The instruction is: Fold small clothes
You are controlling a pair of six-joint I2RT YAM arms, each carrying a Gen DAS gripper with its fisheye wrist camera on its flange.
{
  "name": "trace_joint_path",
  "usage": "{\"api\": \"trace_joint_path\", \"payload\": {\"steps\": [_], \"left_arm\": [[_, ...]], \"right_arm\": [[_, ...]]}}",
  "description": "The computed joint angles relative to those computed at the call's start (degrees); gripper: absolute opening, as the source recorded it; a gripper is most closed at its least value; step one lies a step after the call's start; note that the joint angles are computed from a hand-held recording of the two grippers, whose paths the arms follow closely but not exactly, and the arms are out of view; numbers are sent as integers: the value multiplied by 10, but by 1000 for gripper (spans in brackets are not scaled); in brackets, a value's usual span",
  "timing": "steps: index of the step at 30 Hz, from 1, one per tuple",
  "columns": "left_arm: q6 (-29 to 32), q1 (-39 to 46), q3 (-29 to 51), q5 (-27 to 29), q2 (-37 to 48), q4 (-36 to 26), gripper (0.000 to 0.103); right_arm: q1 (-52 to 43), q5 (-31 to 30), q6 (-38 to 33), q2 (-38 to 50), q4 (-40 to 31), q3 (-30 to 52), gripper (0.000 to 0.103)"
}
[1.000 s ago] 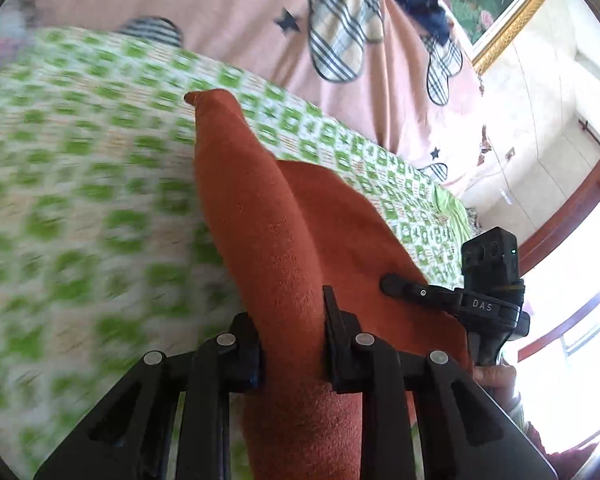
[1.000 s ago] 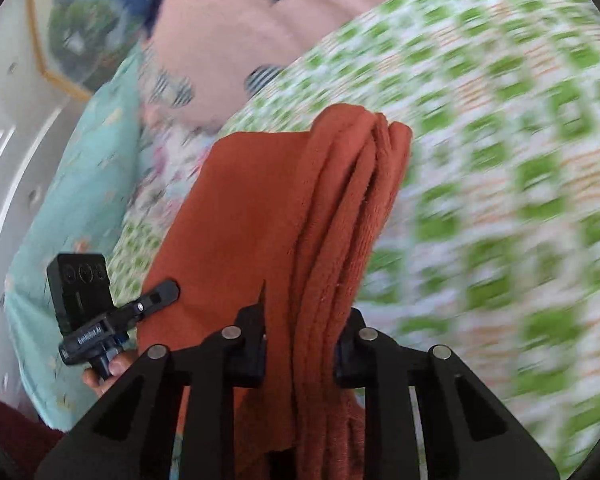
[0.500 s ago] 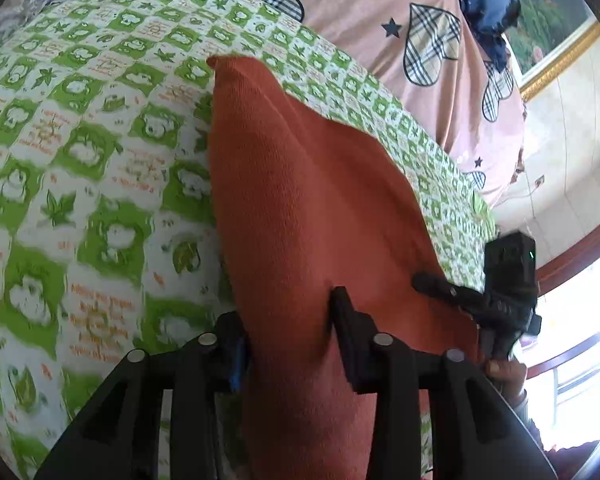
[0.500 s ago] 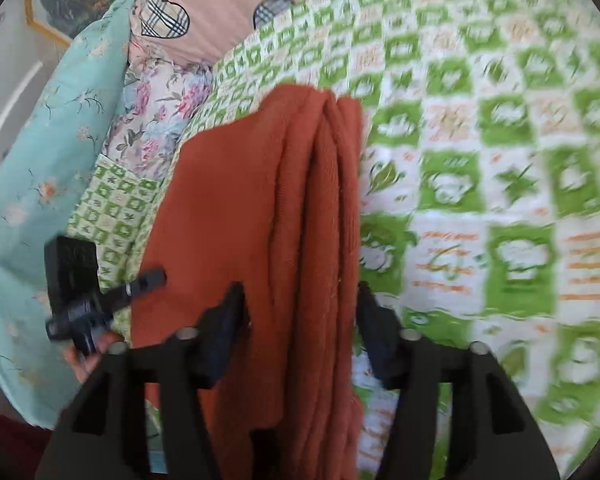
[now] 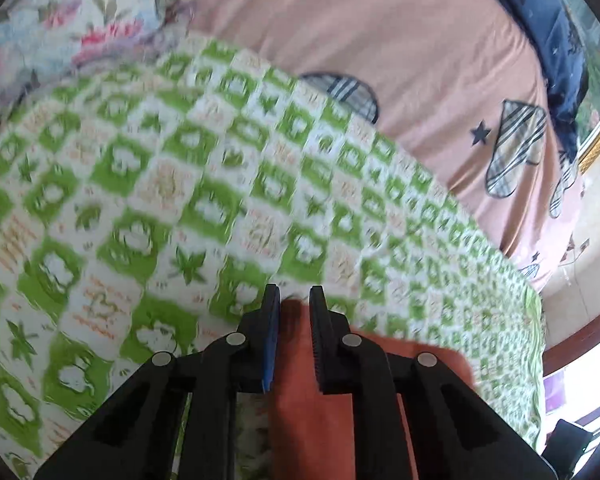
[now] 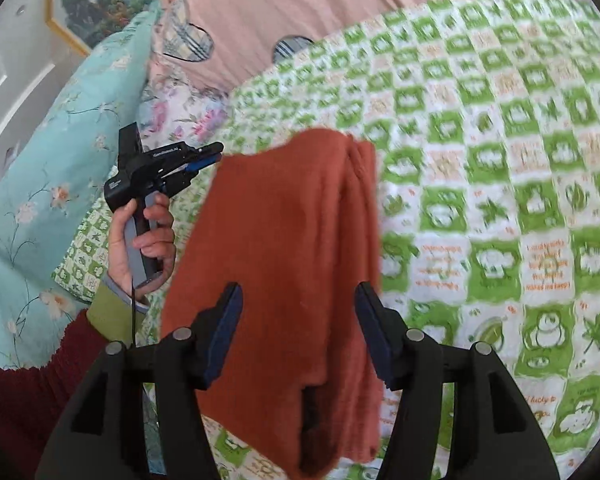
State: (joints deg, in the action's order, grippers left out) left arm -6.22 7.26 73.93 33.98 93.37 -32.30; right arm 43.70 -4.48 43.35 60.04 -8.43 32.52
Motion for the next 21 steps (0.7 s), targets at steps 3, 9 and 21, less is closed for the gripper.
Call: {"api": "trace_joint_path", "payload": {"steps": [3, 9, 21], "left_arm": [[-3, 12, -49, 10, -68, 9, 49], [74, 57, -207, 37, -255, -56, 50], [178, 107, -277, 117, -419, -194, 39]], "right_arm": [[8, 20, -18, 29, -4, 31, 58], [-27, -5, -46, 148, -16, 103, 45], [-48, -7, -23, 79, 48, 82, 11]]}}
